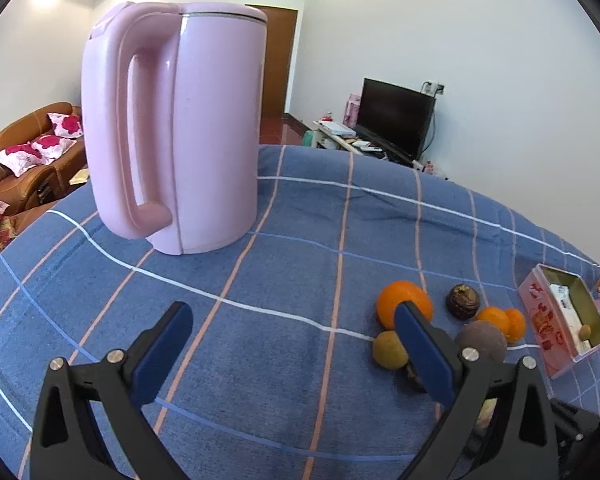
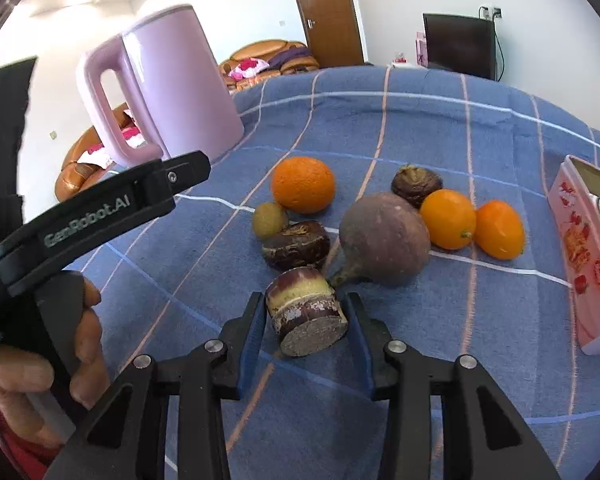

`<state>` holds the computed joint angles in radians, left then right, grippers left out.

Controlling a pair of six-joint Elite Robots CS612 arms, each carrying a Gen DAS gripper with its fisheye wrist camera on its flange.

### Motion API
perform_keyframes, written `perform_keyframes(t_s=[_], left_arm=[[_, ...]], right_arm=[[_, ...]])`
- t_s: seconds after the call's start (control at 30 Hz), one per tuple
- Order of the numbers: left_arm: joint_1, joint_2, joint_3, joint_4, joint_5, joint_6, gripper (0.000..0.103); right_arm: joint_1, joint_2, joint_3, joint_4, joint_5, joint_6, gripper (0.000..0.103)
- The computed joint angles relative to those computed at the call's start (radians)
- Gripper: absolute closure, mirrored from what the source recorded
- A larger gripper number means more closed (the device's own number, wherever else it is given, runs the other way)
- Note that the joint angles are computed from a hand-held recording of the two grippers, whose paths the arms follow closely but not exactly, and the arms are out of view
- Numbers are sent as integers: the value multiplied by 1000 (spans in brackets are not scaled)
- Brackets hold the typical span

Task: Organize fruits
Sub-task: 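Grasp a purple-skinned sugarcane piece with the right tool while the left tool grasps a dark mangosteen, then carry both held pieces over the pink tin and open both tools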

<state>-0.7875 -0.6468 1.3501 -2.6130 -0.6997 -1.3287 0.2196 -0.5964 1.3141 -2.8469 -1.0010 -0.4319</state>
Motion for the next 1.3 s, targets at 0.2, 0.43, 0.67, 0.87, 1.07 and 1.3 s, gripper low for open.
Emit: perform_keyframes(t_s=[0.2, 0.43, 0.67, 0.87, 1.07, 1.3], left_arm=[[-7, 36, -29, -207, -41, 268, 19], [6, 60, -74, -262, -252, 445, 56], [23, 92, -142, -149, -393, 420, 58], [32, 103, -152, -164, -384, 329, 58], [33, 120, -193, -102, -343, 308, 60], [26, 107, -149, -185, -352, 299, 64]], right_arm=[[-43, 0, 45, -309, -31, 101, 61], [-62, 15, 14, -290, -71, 145, 61], [-61, 13, 15, -289, -49, 144, 61], [-65, 8, 24, -293, -34, 147, 61], [-69, 4, 31, -306, -28, 155, 61], [-72, 6, 29, -318, -34, 166, 61]])
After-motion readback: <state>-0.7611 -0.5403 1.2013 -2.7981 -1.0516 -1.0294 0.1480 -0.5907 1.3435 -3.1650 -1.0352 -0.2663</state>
